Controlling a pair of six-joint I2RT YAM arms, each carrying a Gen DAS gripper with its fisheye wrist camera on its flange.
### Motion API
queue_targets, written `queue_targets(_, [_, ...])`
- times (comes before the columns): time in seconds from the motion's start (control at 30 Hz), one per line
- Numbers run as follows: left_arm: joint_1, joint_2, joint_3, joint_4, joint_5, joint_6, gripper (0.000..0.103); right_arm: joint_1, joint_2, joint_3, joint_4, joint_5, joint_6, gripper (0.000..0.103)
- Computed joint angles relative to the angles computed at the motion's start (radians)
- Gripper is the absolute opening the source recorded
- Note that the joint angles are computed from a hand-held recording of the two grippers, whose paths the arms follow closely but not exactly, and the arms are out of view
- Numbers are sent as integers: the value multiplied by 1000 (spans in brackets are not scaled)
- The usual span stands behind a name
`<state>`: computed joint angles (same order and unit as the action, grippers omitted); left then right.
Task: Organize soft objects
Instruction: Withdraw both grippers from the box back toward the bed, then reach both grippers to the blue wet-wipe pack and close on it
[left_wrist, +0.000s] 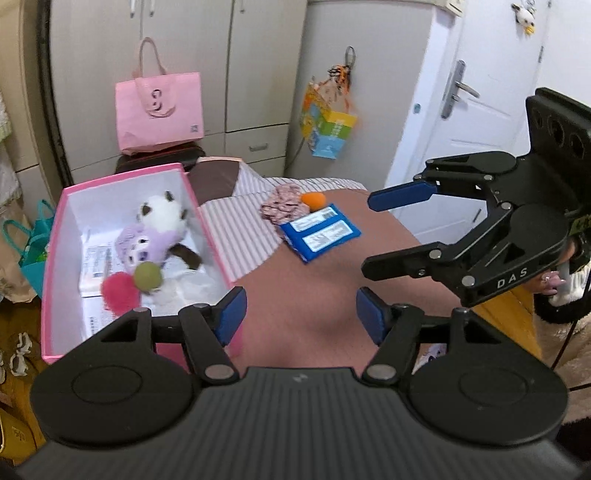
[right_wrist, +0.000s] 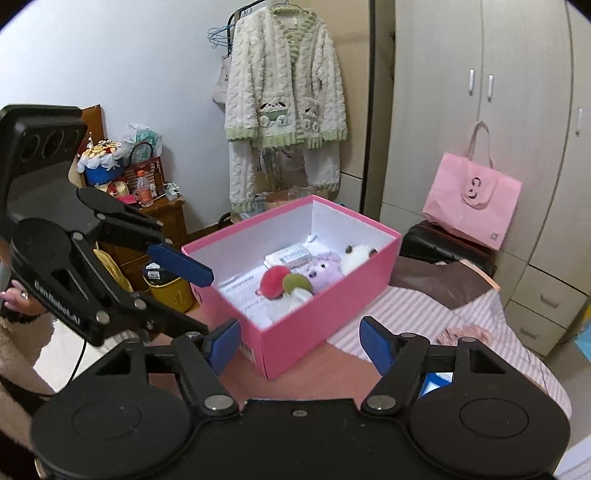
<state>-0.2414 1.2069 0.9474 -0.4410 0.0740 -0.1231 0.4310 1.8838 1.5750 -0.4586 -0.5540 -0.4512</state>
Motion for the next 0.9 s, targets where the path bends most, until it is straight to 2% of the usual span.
queue_targets(0.27, [-118, 167, 139, -48, -51, 20, 66, -135, -102, -182, 64, -60, -6, 76])
queue_targets(0.4, [-142, 240, 160, 16, -33, -28, 66, -177, -156, -295, 164, -51, -8, 76])
queue_targets(0.5, [-160, 316, 174, 77, -37, -59, 66, -217, -133, -315, 213, -80, 13, 76])
queue_targets(0.53, [-161, 347, 184, 90, -35, -66, 66, -222, -127, -329, 249, -74, 17, 76])
queue_targets(0.63, [-144, 431, 215, 133, -28, -108, 66, -219, -100, -404, 469, -16, 22, 76])
queue_targets(0.7, [-130, 472, 226, 180, -26, -136, 66, -218, -53, -409, 567, -11, 20, 76])
queue_targets(0.77, [-124, 497, 222, 241, -43, -154, 66, -218, 1, -379, 609, -16, 26, 77])
queue_targets(0.9, [-134, 547, 231, 339, -165, -160, 66, -216, 136, -271, 636, -14, 45, 77])
